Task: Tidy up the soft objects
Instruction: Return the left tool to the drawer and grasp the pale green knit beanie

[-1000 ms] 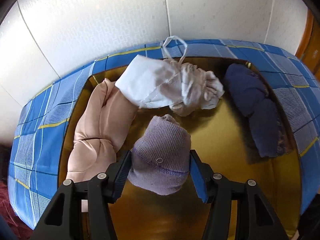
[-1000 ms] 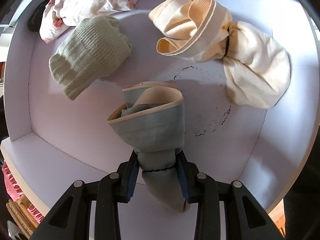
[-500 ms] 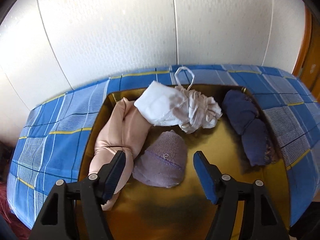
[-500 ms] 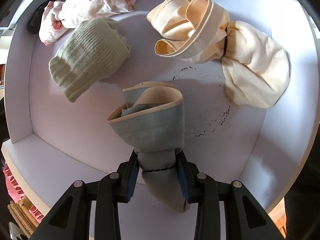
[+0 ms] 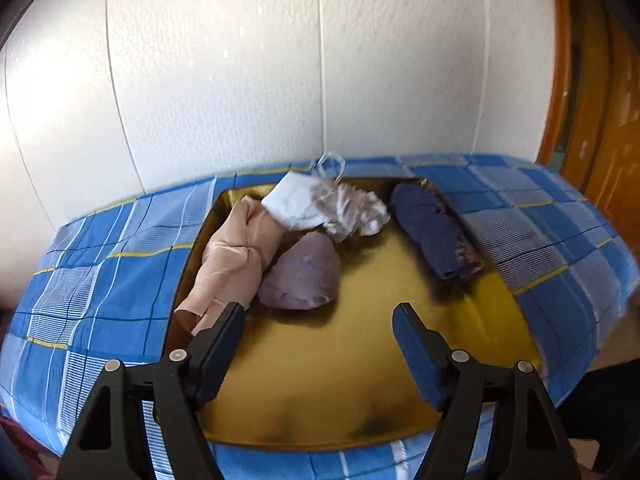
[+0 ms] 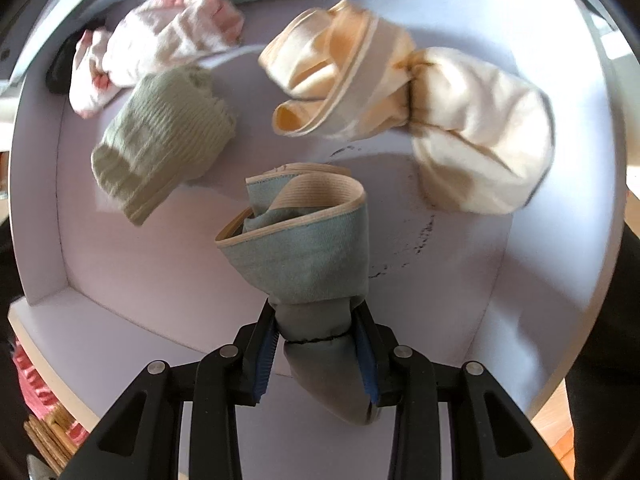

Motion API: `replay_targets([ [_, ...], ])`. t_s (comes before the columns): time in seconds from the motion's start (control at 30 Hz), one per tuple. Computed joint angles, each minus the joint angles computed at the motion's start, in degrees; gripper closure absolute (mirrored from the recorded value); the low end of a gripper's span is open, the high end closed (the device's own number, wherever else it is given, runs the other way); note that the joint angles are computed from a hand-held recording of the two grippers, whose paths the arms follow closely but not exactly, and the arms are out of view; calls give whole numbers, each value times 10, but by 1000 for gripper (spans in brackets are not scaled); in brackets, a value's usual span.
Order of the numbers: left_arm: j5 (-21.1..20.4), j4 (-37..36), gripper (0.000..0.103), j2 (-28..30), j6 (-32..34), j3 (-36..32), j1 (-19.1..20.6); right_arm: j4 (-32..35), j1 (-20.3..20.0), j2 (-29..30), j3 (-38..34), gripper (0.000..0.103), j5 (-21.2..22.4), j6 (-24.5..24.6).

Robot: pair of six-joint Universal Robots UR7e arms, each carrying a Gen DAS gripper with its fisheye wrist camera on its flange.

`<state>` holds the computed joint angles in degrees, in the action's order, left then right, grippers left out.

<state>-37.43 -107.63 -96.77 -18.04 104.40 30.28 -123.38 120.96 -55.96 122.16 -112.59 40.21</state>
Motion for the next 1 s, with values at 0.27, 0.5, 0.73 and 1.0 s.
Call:
replay_targets([
  [0.27, -39, 78, 17, -106, -57, 98, -106, -7, -4, -18, 7, 67, 1, 12],
  [0.5, -143, 204, 17, -134, -139, 167, -142, -1, 5, -27, 8, 67, -6, 33],
  [0.73, -242, 187, 17, -72, -152, 227, -66, -25, 2, -51, 22, 68, -2, 49],
  [1.0, -255, 114, 17, -5, -135, 262, -10, -19, -8, -73, 26, 67, -5, 60],
])
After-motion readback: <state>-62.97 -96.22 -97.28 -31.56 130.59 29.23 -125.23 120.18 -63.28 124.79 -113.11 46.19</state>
